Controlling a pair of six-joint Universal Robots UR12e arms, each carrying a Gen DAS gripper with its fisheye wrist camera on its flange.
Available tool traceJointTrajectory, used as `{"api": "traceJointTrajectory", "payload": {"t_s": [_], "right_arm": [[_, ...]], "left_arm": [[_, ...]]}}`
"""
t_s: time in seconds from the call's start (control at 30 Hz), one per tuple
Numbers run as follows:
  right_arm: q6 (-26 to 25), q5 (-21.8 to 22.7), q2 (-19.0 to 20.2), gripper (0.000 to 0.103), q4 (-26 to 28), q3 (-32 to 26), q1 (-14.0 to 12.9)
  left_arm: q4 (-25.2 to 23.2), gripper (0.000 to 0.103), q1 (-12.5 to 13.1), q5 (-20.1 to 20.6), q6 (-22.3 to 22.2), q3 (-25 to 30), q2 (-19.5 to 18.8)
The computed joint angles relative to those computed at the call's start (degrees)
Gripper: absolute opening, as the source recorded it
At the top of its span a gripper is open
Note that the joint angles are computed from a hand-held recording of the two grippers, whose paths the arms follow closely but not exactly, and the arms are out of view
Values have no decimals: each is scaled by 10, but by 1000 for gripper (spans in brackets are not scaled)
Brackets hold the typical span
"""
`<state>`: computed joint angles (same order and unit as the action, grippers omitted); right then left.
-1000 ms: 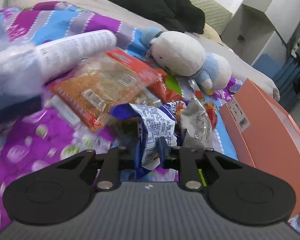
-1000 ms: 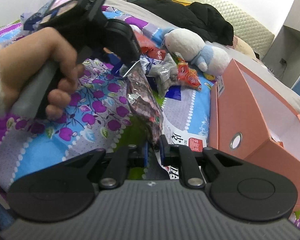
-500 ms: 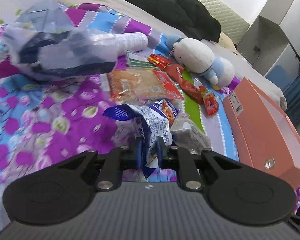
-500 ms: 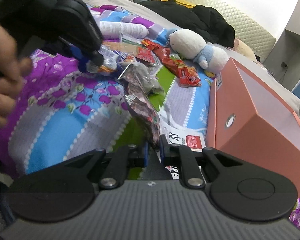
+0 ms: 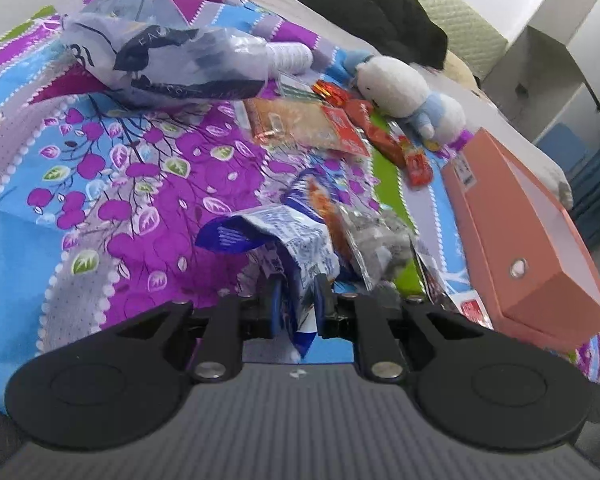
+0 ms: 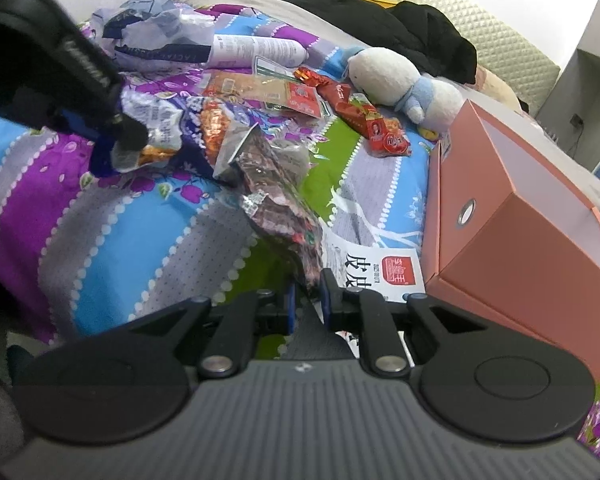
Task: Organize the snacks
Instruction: 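Lift the blue-white packet with the left tool while the right lifts the clear bag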
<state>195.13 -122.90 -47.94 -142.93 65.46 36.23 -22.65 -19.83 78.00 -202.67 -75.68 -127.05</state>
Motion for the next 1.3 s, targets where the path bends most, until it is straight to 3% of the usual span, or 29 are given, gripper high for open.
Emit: {"api": "traceJointTrajectory", "payload": {"t_s": [0.03, 0.07, 0.1, 0.17, 0.33, 0.37, 0.4, 0.47, 0.63, 0.77, 0.97, 1.03, 1.07, 1.13, 1.3], "right_arm": [[3, 3, -1, 17, 0, 1, -1], [7, 12, -4, 24, -3, 4, -2], [17, 24, -7, 38, -6, 8, -4], [55, 56, -15, 61, -6, 18, -9], [144, 119, -36, 65, -29, 49, -20], [156, 123, -38, 71, -35, 52, -21], [167, 125, -39, 79, -44, 55, -22], [181, 128, -37, 85, -62, 56, -23], [196, 146, -25, 85, -68, 41, -30], [196, 156, -10, 85, -58, 17, -34], [177, 132, 13, 87, -14, -18, -34], [168, 125, 16, 89, -12, -21, -34], [163, 122, 18, 99, -8, -24, -34], [154, 132, 21, 103, 10, -30, -35], [153, 134, 20, 103, -32, -11, -36]], "left_arm": [[-12, 28, 2, -10, 9, 1, 2], [-24, 43, 3, -20, 24, 2, 3], [-35, 55, 3, -25, 47, 2, 6], [-39, 64, 1, -16, 83, -1, 11], [-21, 83, 6, -29, 129, -16, 23], [-17, 87, 6, -27, 142, -15, 23], [-10, 87, 6, -22, 154, -14, 22], [3, 90, 6, -13, 177, -10, 19], [-25, 90, 13, -44, 205, 25, -2], [-53, 91, 13, -38, 223, 57, -23], [-83, 91, 8, -15, 244, 88, -47], [-93, 91, 7, -9, 249, 94, -52], [-98, 91, 7, -11, 248, 97, -54], [-109, 91, 7, -15, 248, 100, -57], [-104, 88, 4, -4, 250, 91, -56]]}}
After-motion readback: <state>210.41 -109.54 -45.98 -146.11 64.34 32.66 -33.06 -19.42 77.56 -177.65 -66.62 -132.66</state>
